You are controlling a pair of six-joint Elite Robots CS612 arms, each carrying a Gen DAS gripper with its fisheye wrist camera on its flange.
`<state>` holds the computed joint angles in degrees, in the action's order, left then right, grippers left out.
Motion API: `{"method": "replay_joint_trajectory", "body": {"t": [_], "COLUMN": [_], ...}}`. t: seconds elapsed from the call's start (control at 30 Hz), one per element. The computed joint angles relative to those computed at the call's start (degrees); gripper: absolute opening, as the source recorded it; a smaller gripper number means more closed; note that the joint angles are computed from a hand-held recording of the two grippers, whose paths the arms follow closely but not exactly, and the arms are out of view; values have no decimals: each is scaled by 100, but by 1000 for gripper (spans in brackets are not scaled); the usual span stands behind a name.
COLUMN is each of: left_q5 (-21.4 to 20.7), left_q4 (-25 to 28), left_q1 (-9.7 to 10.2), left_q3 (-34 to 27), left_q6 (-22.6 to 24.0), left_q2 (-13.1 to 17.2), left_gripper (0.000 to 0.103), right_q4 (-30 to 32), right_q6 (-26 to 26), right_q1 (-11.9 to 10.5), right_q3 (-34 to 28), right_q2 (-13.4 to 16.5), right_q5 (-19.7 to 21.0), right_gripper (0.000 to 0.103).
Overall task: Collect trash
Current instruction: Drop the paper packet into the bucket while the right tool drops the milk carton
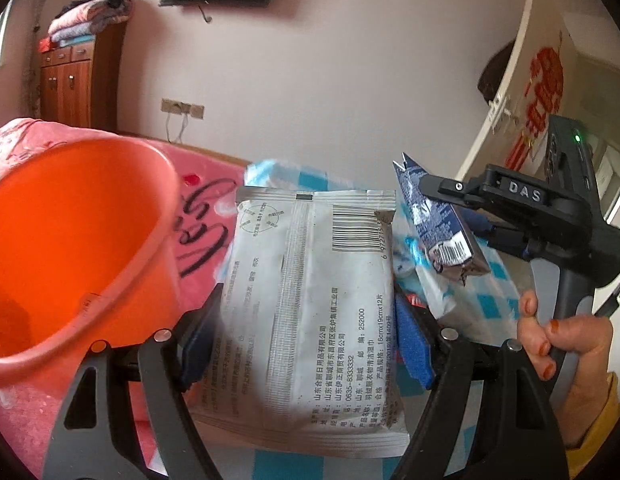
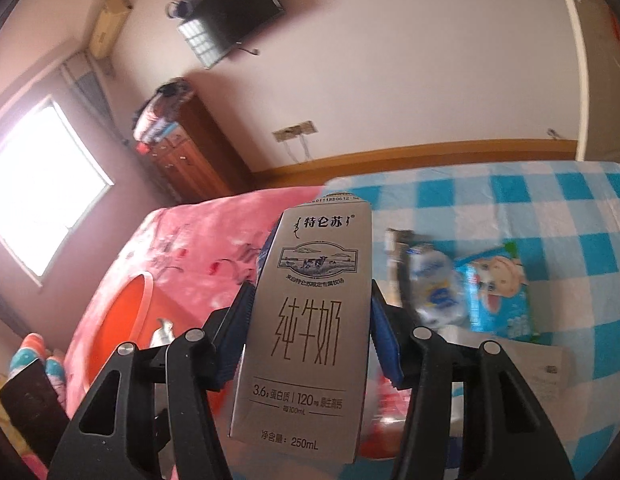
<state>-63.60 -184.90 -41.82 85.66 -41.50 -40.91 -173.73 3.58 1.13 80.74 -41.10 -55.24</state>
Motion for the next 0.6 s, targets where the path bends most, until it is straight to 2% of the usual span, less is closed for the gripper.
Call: {"method": "replay_joint_trajectory", "body": {"t": [0.07,0.17,0.43,0.6], "left_q5": [-29,241,-37,582], "left_q4": [-112,-231,-1170,-1125], "left_q1": [32,13,134,121], "left_q3": [126,319,780,1045], "left_q6": [-141,-187,-636,-884], "left_q2": [-95,-241,-458,-612], "left_gripper": [77,77,77,77], "right_q4": [20,46,23,185], "right_q6": [-41,-161,-361,-453], "right_q1": [46,151,413,534], "right_q3": [-6,-33,-126,-283], "right_q2": [-46,-100,-126,-62], "right_q5": [199,423,728,917], "right_gripper": [56,56,56,56]}}
